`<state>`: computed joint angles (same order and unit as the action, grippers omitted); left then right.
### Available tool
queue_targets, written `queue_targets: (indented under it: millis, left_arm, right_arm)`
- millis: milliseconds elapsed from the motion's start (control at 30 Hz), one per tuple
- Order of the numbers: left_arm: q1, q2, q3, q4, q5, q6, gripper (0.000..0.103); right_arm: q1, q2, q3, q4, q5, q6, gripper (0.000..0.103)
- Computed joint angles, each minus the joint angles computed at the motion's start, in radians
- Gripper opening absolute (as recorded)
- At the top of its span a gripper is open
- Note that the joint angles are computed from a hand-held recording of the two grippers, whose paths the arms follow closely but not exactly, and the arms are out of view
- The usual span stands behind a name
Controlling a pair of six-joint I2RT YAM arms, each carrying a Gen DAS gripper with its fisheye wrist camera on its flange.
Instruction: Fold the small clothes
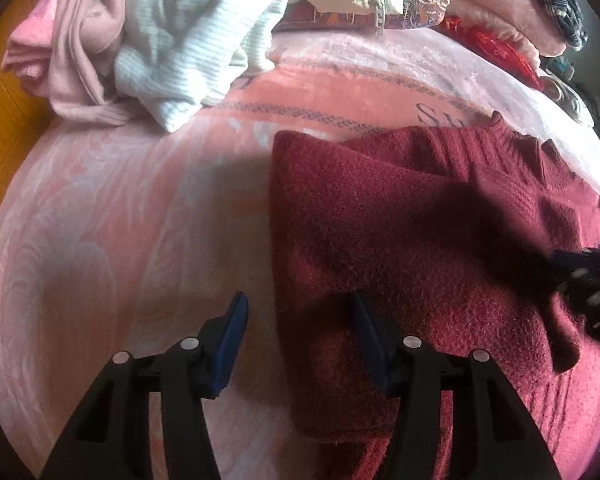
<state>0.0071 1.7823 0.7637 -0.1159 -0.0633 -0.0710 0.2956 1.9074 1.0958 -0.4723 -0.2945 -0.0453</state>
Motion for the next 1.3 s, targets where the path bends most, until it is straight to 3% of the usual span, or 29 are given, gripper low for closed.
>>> queue_targets:
  millis: [133,300,367,433,500,600,700,800,900,967,1000,1033,1133,1233,1300]
  left_arm:
    - [-0.019,-0.002,-0.001,0.002,-0.028,-0.029,0.055]
    - [-0.076,-0.002,-0.009,0.024,-0.114,-0.049,0.054]
    - [-0.103,-0.007,-0.007,0.017,-0.143,-0.068,0.054]
    - [-0.119,-0.017,-0.003,-0.001,-0.157,-0.084,0.054]
    - [-0.126,-0.039,0.005,-0.032,-0.151,-0.111,0.056]
    - [-0.137,-0.082,0.001,-0.051,-0.181,-0.151,0.057]
    - [-0.153,-0.107,-0.009,-0.044,-0.213,-0.17,0.06]
    - [-0.173,-0.119,-0.018,-0.043,-0.227,-0.18,0.06]
    - [-0.185,-0.113,-0.022,-0.038,-0.226,-0.173,0.061]
    - [-0.19,-0.104,-0.024,-0.032,-0.224,-0.17,0.061]
    - [-0.19,-0.102,-0.024,-0.033,-0.221,-0.17,0.061]
    - [-0.188,-0.102,-0.027,-0.031,-0.216,-0.169,0.061]
    - [-0.177,-0.105,-0.038,-0.015,-0.208,-0.164,0.061]
    - [-0.156,-0.128,-0.056,-0.004,-0.193,-0.161,0.061]
    - [-0.148,-0.147,-0.067,-0.001,-0.193,-0.154,0.061]
  right_arm:
    - [-0.184,-0.115,-0.061,-0.04,-0.094,-0.059,0.007]
    - [-0.499,-0.166,-0.06,-0.148,-0.142,-0.238,0.008]
    - [-0.609,-0.102,-0.013,-0.241,-0.152,-0.348,0.022]
    - [-0.687,-0.089,-0.029,-0.228,-0.115,-0.397,0.045]
    - [-0.771,-0.033,0.006,-0.272,-0.162,-0.461,0.053]
    - [-0.866,0.116,0.143,-0.406,-0.265,-0.484,0.057]
    - [-0.858,0.138,0.17,-0.424,-0.319,-0.465,0.057]
    - [-0.801,0.128,0.161,-0.397,-0.296,-0.449,0.057]
    - [-0.716,0.118,0.121,-0.324,-0.267,-0.401,0.053]
    - [-0.662,0.109,0.093,-0.253,-0.216,-0.37,0.042]
    - [-0.64,0.092,0.071,-0.226,-0.192,-0.375,0.031]
    - [-0.632,0.083,0.067,-0.227,-0.186,-0.391,0.012]
    - [-0.655,0.036,0.061,-0.235,-0.216,-0.421,0.005]
    - [-0.725,-0.018,0.096,-0.255,-0.269,-0.433,0.005]
    - [-0.767,-0.035,0.104,-0.217,-0.237,-0.406,0.005]
